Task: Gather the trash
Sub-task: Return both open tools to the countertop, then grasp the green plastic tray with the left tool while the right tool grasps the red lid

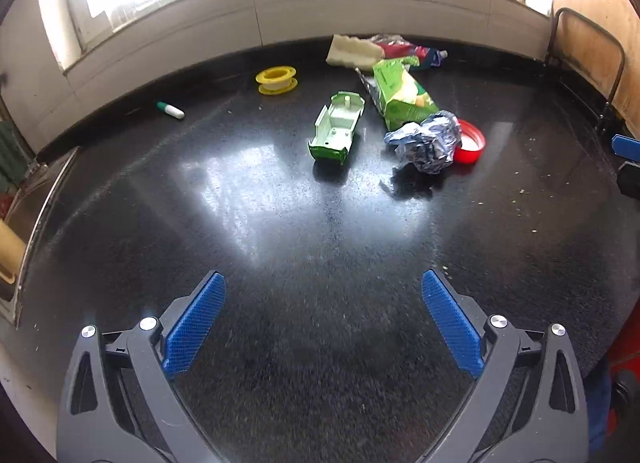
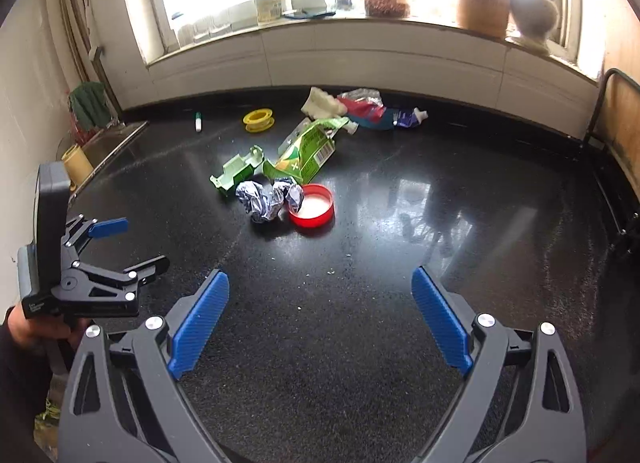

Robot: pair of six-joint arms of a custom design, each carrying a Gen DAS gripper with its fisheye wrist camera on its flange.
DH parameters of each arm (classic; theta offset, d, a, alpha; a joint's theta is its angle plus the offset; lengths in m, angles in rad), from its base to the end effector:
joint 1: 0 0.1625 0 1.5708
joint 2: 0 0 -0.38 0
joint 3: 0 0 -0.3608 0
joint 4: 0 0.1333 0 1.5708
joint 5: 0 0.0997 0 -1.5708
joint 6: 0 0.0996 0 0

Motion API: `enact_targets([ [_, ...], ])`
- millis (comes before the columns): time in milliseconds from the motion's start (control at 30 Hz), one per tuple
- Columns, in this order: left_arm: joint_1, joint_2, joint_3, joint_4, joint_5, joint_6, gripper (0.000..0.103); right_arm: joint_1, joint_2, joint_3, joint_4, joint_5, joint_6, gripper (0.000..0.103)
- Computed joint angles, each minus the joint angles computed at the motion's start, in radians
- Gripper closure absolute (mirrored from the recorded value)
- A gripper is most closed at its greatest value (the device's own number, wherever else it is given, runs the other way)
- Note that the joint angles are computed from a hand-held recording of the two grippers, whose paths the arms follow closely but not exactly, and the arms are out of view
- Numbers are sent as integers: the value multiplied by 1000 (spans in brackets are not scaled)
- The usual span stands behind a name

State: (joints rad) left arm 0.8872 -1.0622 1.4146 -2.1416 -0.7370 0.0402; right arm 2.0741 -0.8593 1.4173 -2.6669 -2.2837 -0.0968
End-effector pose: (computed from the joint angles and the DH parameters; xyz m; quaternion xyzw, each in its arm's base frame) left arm -0.2408 -0.6235 0.3261 0.2805 0.8657 -0.2218 0.3504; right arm 0.3869 -0.5614 0.2457 0.1784 -0.8905 0.3119 0.2792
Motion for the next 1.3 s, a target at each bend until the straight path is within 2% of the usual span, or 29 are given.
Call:
enact_targets([
  [133, 33, 78, -94, 38, 0, 18, 7, -44, 50, -77, 106, 46, -7, 13],
  [300, 71, 174, -225, 45, -48, 36, 7, -86, 159, -223, 205, 40, -50, 13],
  [467, 101, 289, -397, 65, -82, 80, 7, -108, 283, -396, 257, 38, -149, 15],
  [567, 109, 345, -480, 78, -89, 107, 7, -119, 345, -498, 302, 55, -182, 23],
  [700, 112, 380, -527, 69, -99, 151, 10, -120, 383, -550, 296, 75, -239, 35],
  [733, 113, 387, -535, 62, -108, 165, 17, -120, 384, -550, 289, 84, -248, 45],
  [767, 113, 388, -536, 58, -124, 174, 21, -120, 383, -548, 283, 87, -255, 51],
  [833, 109, 386, -528, 41, -131, 196, 43, -118, 380, -544, 282, 87, -252, 54],
  [867, 106, 386, -526, 37, -134, 205, 50, -117, 379, -539, 277, 86, -254, 54],
  [900, 103, 385, -522, 37, -132, 206, 65, -116, 373, -526, 266, 83, -253, 54],
  [933, 100, 382, -516, 38, -122, 202, 70, -115, 368, -515, 259, 80, -250, 54],
  [1067, 89, 353, -472, 36, -108, 170, 71, -103, 317, -433, 223, 67, -223, 54],
  [1300, 44, 203, -278, -17, -83, 112, 71, -71, 196, -272, 156, 36, -162, 54],
])
